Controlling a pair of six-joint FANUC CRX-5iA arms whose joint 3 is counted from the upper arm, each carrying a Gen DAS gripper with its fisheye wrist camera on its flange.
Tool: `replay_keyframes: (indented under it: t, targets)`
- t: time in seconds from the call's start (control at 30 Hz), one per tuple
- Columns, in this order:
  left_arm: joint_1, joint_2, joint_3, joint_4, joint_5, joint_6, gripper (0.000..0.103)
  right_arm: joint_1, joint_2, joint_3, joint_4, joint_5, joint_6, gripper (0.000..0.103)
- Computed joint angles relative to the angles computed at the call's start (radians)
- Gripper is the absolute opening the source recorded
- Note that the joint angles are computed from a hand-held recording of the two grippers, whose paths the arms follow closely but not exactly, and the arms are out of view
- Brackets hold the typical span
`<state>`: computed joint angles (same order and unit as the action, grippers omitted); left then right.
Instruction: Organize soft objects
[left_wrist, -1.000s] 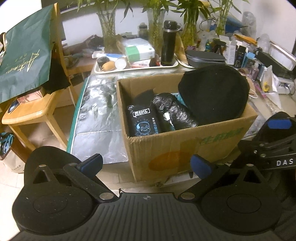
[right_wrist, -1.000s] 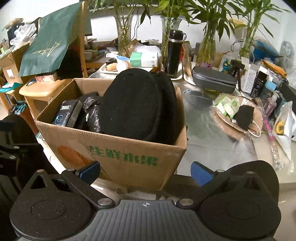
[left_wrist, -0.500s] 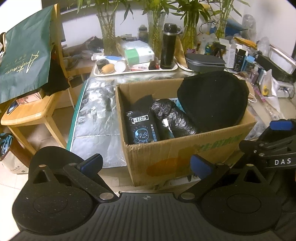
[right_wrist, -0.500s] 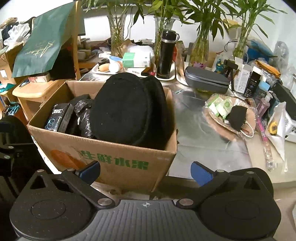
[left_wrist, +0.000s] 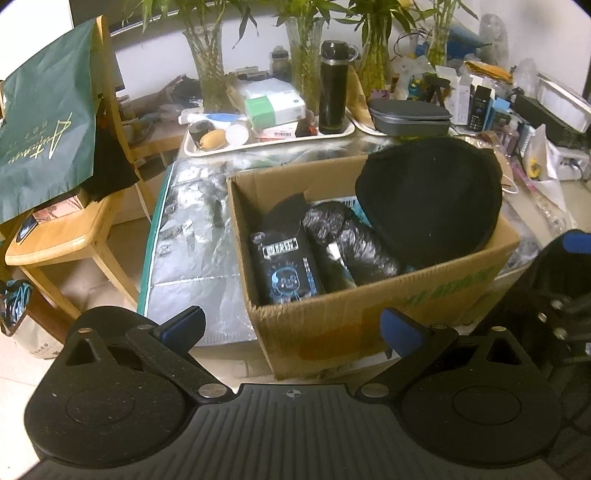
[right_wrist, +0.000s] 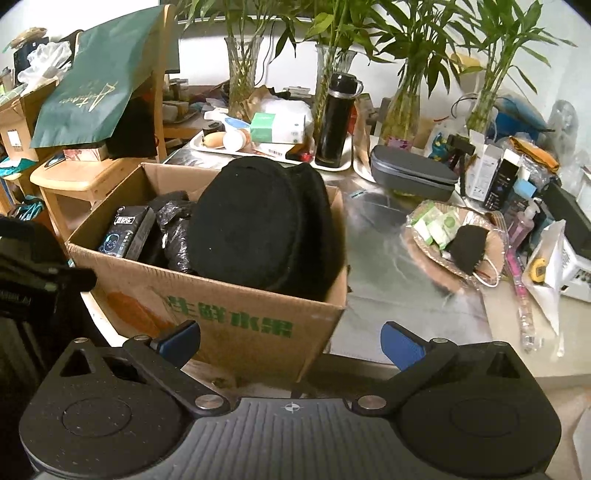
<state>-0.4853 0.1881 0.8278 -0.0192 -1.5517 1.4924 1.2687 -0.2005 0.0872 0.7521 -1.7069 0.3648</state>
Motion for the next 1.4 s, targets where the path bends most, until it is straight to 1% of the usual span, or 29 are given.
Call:
replay_keyframes:
  t: [0.1, 0.27, 0.5, 0.67, 0.83, 0.93, 1.17, 1.4]
  targets:
    - [-0.006, 0.006, 0.013, -0.018, 0.009, 0.006, 0.103, 0.013, -0.016, -0.009, 0.006, -0.014, -0.019, 0.103]
    - [-0.012, 0.017, 0.044, -0.037, -0.01, -0.001, 0.103, 0.02, -0.033, -0.022, 0.013, -0.022, -0.037, 0.103]
    - [-0.018, -0.008, 0.02, -0.057, 0.006, 0.0, 0.103, 0.01, -0.035, -0.024, 0.02, 0.014, -0.014, 0.103]
    - [-0.023, -0.027, -0.001, -0.057, 0.036, -0.005, 0.103, 0.001, -0.036, -0.031, 0.043, 0.028, -0.022, 0.103]
    - [-0.033, -0.037, -0.016, -0.058, 0.054, -0.008, 0.103, -0.022, -0.031, -0.019, 0.027, 0.035, -0.011, 0.103]
    - [-0.043, -0.029, -0.005, -0.082, 0.034, 0.007, 0.103, -0.034, -0.023, -0.005, 0.006, 0.04, 0.005, 0.103]
    - [-0.018, -0.038, -0.025, -0.067, 0.022, 0.044, 0.103, -0.054, 0.017, 0.027, -0.015, 0.018, 0.045, 0.103]
    - [-0.015, -0.035, -0.025, -0.074, 0.012, 0.046, 0.103, -0.056, 0.031, 0.035, -0.024, 0.015, 0.056, 0.103]
